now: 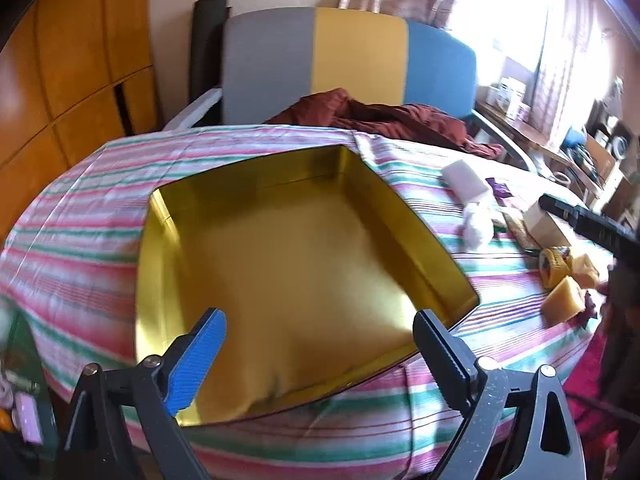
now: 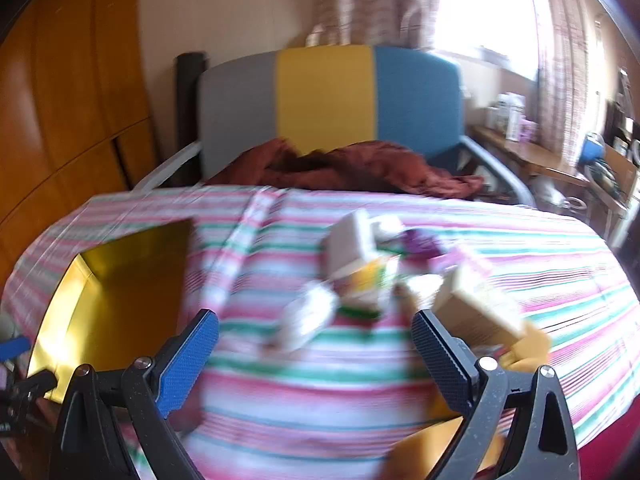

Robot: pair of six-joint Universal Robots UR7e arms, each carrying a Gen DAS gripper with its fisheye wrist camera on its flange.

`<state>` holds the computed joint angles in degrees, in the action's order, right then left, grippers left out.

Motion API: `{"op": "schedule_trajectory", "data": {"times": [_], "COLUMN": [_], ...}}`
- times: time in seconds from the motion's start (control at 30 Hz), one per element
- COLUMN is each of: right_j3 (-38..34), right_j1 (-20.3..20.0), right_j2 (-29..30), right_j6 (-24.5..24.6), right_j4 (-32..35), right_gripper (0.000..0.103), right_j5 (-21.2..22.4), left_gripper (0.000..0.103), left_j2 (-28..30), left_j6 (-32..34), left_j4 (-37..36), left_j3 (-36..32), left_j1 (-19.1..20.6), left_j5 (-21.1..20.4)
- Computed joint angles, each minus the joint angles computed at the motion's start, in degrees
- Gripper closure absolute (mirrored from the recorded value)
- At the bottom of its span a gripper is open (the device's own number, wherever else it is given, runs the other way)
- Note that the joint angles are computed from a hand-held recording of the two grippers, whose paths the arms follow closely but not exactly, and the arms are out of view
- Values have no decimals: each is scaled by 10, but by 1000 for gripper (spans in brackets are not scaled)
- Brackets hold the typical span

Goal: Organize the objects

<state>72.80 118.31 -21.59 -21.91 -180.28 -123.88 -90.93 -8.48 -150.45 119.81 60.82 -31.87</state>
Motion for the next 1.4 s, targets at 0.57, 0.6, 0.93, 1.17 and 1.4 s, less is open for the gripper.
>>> {"op": "schedule_trajectory", "data": {"times": [0.57,0.6,0.93,1.17,1.4], "right_j3": [-11,-7,-39,-48,-60], "right_j1": [-111,-115,-115,-112,-109], "right_j2": [-83,-89,-73,-67,-59], "right_j6": [190,203,195,175,161], "right_j4": [26,38,167,184,212], "right_gripper": [4,4,4,4,4], "right_j5": [10,16,33,31,26], "left_gripper": [4,4,15,30,68], "left_j2": [188,197,306,364,395], "left_j6": [139,140,135,113,74], "left_j4": [-23,-18,58,125,182], "left_j3": [-163,-173,-287,-358,-398], "left_j1": [3,5,35,56,71], "left_j5": [-87,-95,-134,-137,-144]}}
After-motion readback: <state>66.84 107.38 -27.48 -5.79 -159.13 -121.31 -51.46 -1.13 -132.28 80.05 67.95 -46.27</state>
